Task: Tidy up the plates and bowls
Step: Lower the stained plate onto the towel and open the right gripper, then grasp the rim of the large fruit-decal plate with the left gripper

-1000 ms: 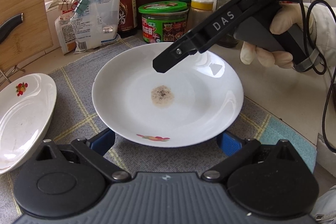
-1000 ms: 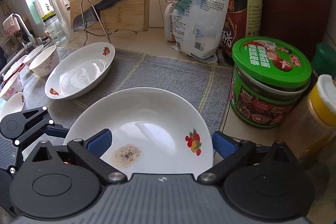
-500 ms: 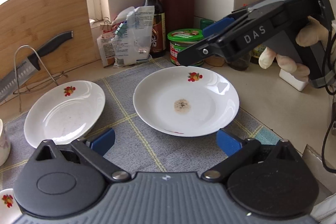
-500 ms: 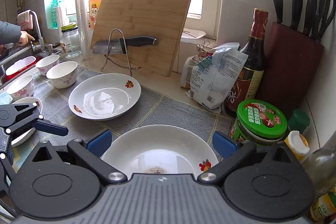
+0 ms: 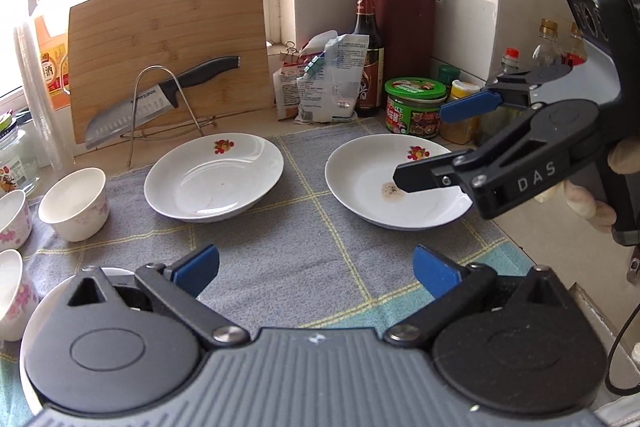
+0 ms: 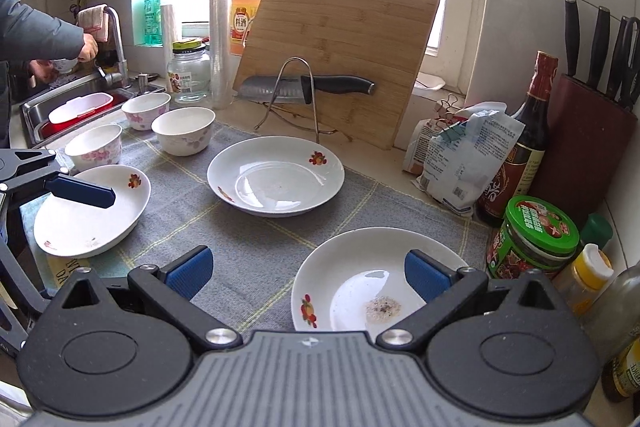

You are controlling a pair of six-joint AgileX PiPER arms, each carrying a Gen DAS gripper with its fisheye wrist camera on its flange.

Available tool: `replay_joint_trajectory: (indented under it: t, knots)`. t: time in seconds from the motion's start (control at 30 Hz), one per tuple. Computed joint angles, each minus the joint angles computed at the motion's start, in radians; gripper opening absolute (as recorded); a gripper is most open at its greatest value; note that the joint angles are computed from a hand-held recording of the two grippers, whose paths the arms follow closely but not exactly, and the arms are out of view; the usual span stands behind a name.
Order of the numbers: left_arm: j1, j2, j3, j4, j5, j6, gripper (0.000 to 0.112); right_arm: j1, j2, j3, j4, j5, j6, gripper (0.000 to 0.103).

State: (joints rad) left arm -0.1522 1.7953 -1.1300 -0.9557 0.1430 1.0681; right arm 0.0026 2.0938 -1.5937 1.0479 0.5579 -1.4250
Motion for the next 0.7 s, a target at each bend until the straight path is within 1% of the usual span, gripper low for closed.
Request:
replay_joint_trajectory:
  t: [0.1, 0.2, 0.27, 0.33, 0.37, 0.43, 0.5, 0.57, 0.6, 0.7]
  knots:
    - [0.018, -0.033, 0.038, -0.042, 0.008, 0.042, 0.102, 0.016, -0.038, 0.066, 0.039, -0.014, -0.03, 0.103]
    - [0.049, -0.054, 0.071, -0.2, 0.032, 0.219, 0.102, 0.042, -0.076, 0.138, 0.079, -0.054, -0.066, 0.103]
    - [0.078, -0.063, 0.088, -0.273, 0.06, 0.313, 0.102, 0.063, -0.095, 0.178, 0.099, -0.085, -0.078, 0.103]
    - [0.108, -0.069, 0.099, -0.305, 0.085, 0.365, 0.102, 0.089, -0.114, 0.222, 0.126, -0.127, -0.094, 0.103]
    - [0.133, -0.074, 0.111, -0.348, 0.108, 0.423, 0.102, 0.103, -0.119, 0.236, 0.127, -0.144, -0.083, 0.103]
    - [0.177, -0.084, 0.124, -0.345, 0.15, 0.442, 0.102, 0.137, -0.125, 0.263, 0.129, -0.188, -0.043, 0.103]
    - [0.234, -0.094, 0.132, -0.333, 0.207, 0.467, 0.102, 0.166, -0.128, 0.279, 0.114, -0.214, 0.015, 0.103]
    - [0.28, -0.097, 0.132, -0.307, 0.244, 0.473, 0.102, 0.202, -0.128, 0.295, 0.116, -0.25, 0.049, 0.103]
    - [0.305, -0.095, 0.128, -0.296, 0.267, 0.476, 0.102, 0.223, -0.127, 0.298, 0.077, -0.269, 0.104, 0.103]
    - [0.369, -0.081, 0.109, -0.26, 0.329, 0.473, 0.102, 0.271, -0.123, 0.307, 0.031, -0.304, 0.188, 0.103]
